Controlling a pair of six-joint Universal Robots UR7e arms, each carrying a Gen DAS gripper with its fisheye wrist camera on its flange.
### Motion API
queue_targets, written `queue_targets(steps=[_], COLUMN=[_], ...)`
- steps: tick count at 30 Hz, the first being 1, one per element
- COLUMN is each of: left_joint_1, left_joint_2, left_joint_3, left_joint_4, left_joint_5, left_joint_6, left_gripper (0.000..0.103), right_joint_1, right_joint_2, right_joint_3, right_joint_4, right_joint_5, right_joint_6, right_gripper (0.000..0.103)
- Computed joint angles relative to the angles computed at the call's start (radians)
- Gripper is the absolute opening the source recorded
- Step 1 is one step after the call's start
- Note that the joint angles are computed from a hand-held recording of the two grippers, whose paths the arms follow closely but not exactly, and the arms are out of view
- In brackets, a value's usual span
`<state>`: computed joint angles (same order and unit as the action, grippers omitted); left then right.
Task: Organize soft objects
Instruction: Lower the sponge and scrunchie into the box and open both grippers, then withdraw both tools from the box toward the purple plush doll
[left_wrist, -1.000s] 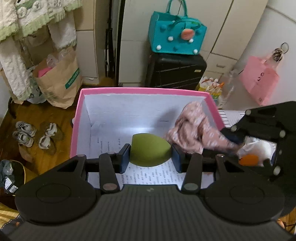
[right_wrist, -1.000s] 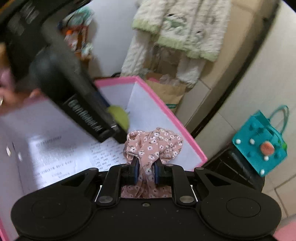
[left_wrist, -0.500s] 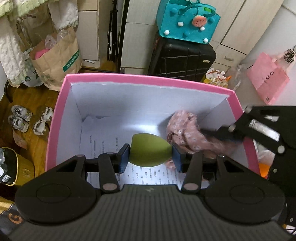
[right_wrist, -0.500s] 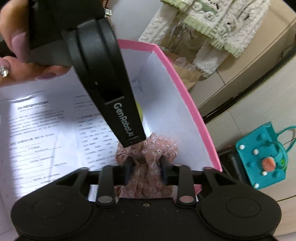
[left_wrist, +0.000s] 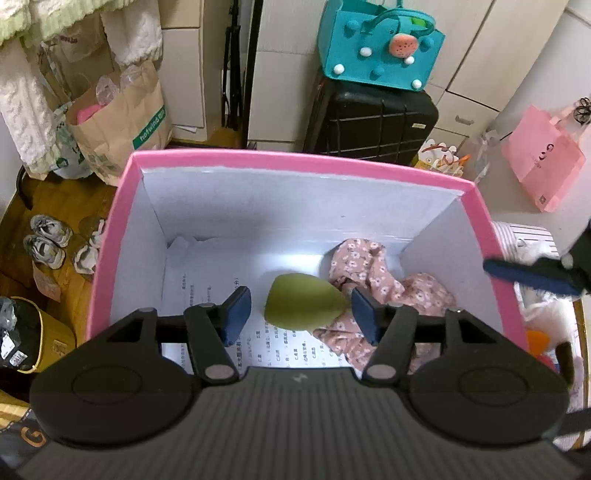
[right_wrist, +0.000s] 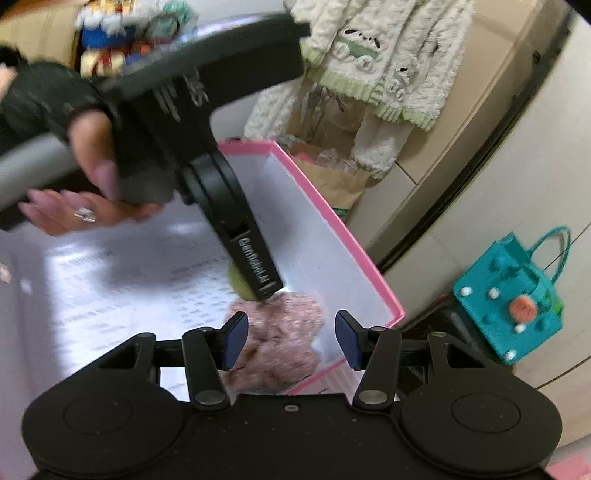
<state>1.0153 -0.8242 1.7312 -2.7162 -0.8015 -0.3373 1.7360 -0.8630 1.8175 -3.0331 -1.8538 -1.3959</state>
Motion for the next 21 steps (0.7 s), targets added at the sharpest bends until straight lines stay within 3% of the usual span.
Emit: queue_targets(steps=[3, 8, 15, 21], left_joint_1=[-0.024, -0.08, -0.203, -0.332], left_joint_2=[-0.037, -0.117, -0.239, -0.339], left_joint_3=[0.016, 0.089, 0.206, 0.293], left_joint_4=[0.057, 0.097, 0.166, 0.287], left_joint_5=[-0.015, 0.01, 0.083, 0.161], left_joint_6=[0.035, 0.016, -0.013, -0.113], left_gripper=[0.065, 0.067, 0.072, 0.079], right_joint_1=[-0.019, -0.049, -0.054, -0.034], right_joint_2=[-0.057, -0.129, -0.238, -0.343], right_joint_3=[-0.014, -0.025, 0.045, 0.113], right_joint_4=[0.156, 0.301, 0.328, 0.378], right_joint_5=[0.063, 0.134, 0.186, 0.199], right_joint_6=[0.092, 0.274, 0.339, 0.4], right_gripper=[0.057, 0.057, 0.057, 0.058])
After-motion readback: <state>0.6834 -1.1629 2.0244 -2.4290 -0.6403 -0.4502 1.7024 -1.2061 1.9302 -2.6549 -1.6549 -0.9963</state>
